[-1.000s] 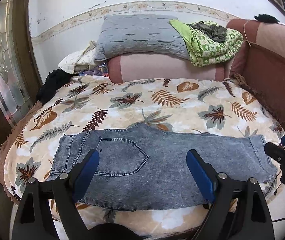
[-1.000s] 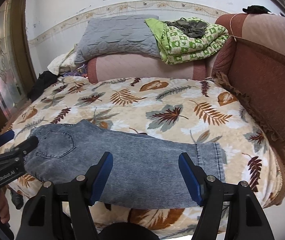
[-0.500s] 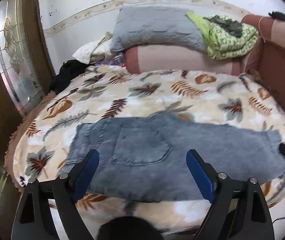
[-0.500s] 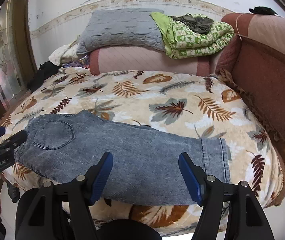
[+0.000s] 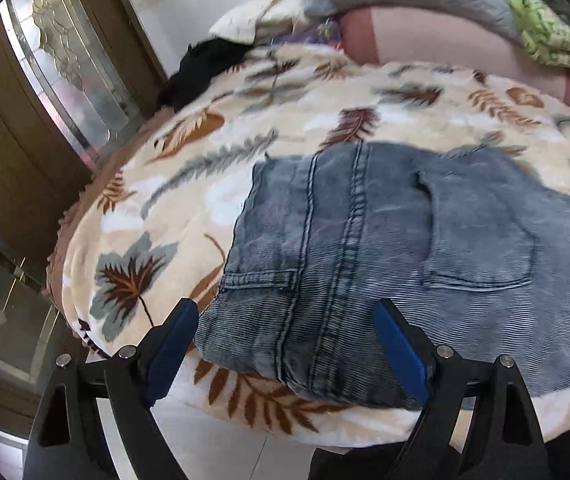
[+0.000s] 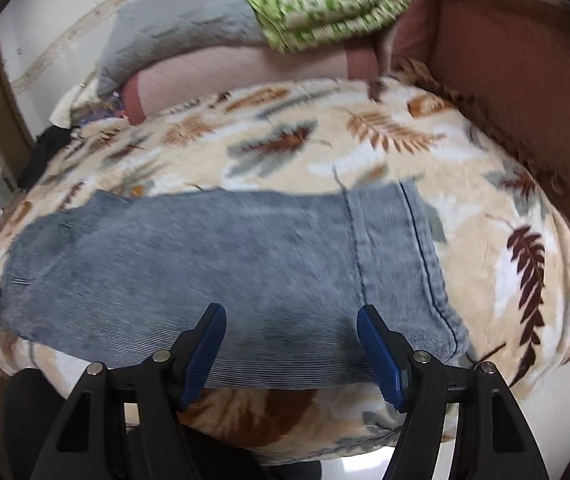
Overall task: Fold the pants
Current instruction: 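Lower the right tool to the leg hem while the left tool lowers onto the back pocket, then grasp the jeans leg hem with the right tool while the left tool presses the seat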
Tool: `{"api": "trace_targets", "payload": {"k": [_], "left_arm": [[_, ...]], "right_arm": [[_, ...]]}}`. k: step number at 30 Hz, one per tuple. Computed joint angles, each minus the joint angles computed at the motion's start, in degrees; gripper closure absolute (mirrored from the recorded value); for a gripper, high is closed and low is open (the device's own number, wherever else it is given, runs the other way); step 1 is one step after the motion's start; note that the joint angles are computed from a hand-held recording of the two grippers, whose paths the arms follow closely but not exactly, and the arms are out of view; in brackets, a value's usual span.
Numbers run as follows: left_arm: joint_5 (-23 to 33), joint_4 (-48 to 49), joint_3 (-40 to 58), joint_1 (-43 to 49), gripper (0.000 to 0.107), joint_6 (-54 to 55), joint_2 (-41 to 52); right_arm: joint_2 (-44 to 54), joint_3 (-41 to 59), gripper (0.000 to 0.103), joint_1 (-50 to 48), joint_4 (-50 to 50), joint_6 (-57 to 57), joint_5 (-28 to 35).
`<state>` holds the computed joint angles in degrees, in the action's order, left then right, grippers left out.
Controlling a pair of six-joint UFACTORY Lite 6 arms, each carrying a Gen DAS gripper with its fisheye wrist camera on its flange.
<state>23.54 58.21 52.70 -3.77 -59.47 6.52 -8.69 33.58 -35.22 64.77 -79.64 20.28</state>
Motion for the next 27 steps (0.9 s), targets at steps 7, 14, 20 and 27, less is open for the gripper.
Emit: {"api": "trace_targets", "payload": {"k": [7,14,20,27], "left_arm": [[0.5,7.84,1.92,-0.29,0.016,-5.09,6.1],[-1.28,-4.14,5.49,3.4,0.008,8.34,8.87],[3.11,-5.9,5.4,0.29,0.009,9.65,4.1],[4.27,-11.79,4.17,-10.54,0.009,13.74,-5.68]], "right_arm": [[7.22,1.71,0.032,-1.95,0.29,-4.78,-3.85],[10.4,5.19,0.032,-10.79,0.31,-9.48,5.34],[9.0,9.59,0.03,-22.38,-2.53,-8.45,14.97],[19.84,21.9,0.03,-34.27,-6.01,-2.91,32.76]]}}
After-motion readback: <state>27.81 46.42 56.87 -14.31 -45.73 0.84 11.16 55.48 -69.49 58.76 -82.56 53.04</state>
